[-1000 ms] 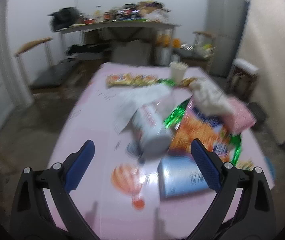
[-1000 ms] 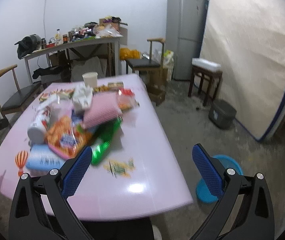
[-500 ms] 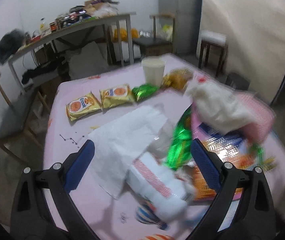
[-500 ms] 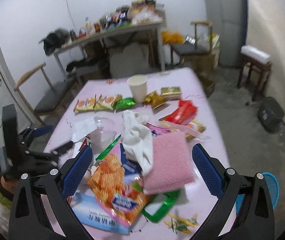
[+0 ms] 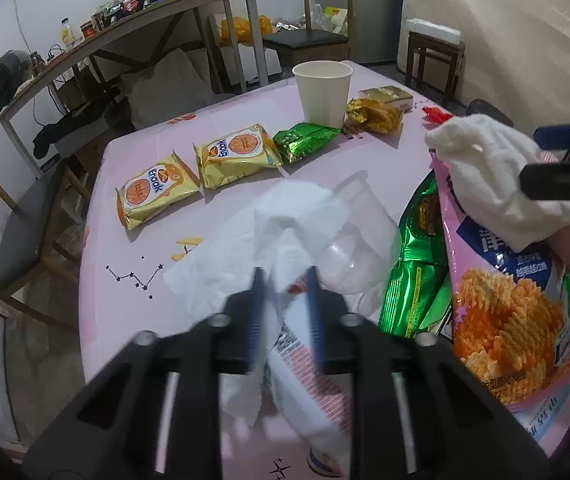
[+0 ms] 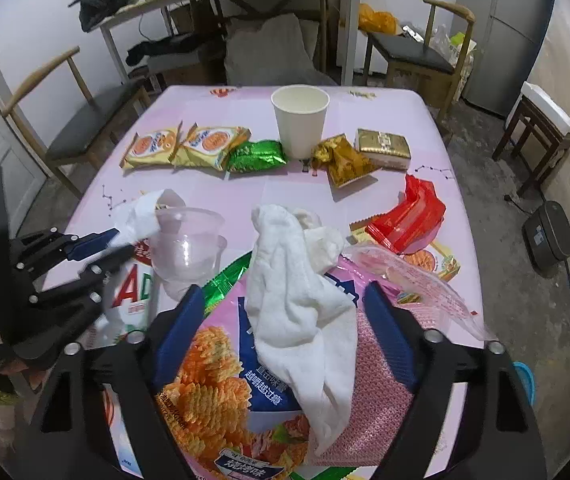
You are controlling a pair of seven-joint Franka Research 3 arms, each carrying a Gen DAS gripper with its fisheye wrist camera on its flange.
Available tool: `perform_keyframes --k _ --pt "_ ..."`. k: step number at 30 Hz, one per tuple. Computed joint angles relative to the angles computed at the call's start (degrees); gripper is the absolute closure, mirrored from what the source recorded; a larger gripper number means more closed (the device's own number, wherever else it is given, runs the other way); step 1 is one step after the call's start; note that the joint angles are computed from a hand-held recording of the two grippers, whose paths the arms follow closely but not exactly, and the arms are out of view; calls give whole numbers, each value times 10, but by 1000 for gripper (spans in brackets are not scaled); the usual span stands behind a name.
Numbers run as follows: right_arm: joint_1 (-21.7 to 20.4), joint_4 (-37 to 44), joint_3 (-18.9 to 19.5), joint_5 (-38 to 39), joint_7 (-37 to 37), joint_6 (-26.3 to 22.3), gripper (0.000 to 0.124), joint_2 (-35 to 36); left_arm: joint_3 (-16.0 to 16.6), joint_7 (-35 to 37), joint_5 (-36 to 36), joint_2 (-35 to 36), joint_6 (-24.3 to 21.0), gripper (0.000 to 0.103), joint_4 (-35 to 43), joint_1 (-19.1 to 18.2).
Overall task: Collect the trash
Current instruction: 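Grasp the white tissue with the left tool while the right tool grasps another tissue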
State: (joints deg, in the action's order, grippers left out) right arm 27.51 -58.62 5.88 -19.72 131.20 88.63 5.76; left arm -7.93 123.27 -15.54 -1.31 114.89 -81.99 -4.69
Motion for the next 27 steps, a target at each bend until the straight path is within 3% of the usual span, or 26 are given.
perform_keyframes --k 3,10,13,27 --pt "4 19 -1 -4 -4 -22 63 13 2 -4 -14 7 -8 102 13 3" --pt "1 3 -5 2 8 -15 102 1 7 -15 -69 16 -14 103 38 17" --pt "0 3 -2 -4 10 -8 110 -4 9 -22 -90 20 -13 103 52 24" --pt "-4 -2 11 -41 39 30 117 -35 8 -33 -126 22 -15 103 84 37"
